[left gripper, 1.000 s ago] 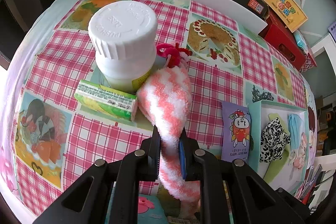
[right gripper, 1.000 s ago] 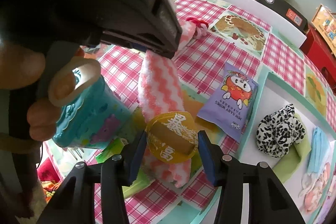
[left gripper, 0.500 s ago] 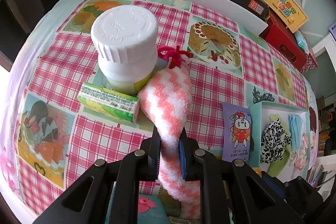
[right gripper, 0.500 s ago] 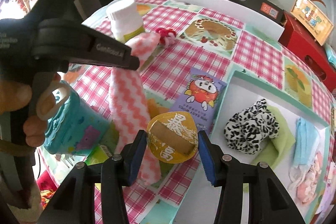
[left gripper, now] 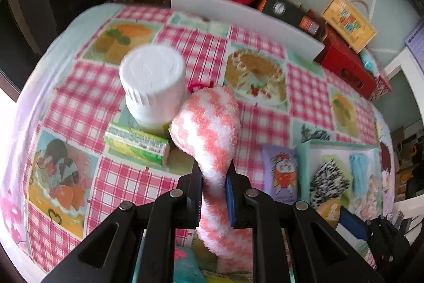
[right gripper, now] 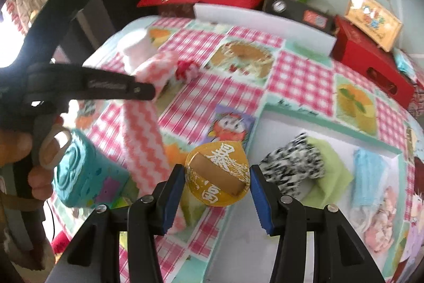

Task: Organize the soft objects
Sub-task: 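Lift the zigzag cloth with the left tool while the right tool lifts the gold container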

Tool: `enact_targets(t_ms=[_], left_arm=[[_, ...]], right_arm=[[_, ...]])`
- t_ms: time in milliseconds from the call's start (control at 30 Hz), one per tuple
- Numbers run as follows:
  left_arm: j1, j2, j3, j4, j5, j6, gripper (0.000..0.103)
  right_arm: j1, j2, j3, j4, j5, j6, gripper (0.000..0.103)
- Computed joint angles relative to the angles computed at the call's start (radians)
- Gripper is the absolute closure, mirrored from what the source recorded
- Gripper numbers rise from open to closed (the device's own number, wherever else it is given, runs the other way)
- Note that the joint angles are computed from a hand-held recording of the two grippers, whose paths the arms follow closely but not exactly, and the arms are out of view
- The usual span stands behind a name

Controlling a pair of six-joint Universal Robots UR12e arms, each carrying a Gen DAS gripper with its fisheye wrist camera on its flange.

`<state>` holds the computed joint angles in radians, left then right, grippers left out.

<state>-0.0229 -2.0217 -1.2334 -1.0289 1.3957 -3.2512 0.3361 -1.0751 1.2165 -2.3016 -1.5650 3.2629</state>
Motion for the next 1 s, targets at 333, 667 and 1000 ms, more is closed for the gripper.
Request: enact_targets(t_ms=[333, 667, 1000], left_arm=[[0.003, 0.082, -0.069, 0.226, -0.048, -0.013, 0.088], [-0.006, 0.122, -0.103, 0.375, -0.141, 0.005, 0.088], [-0.070, 0.100, -0.072, 0.298, -0.224, 0.145, 0.088]], right_arm=[[-0.031, -0.069, 0.081, -0.199, -0.083, 0.130, 0.051], [-0.075, -0.154, 0.174, -0.280, -0.219, 0.248, 0.051], [-0.127, -0.245, 0.276, -0.261, -0.350, 0.382, 0.051]])
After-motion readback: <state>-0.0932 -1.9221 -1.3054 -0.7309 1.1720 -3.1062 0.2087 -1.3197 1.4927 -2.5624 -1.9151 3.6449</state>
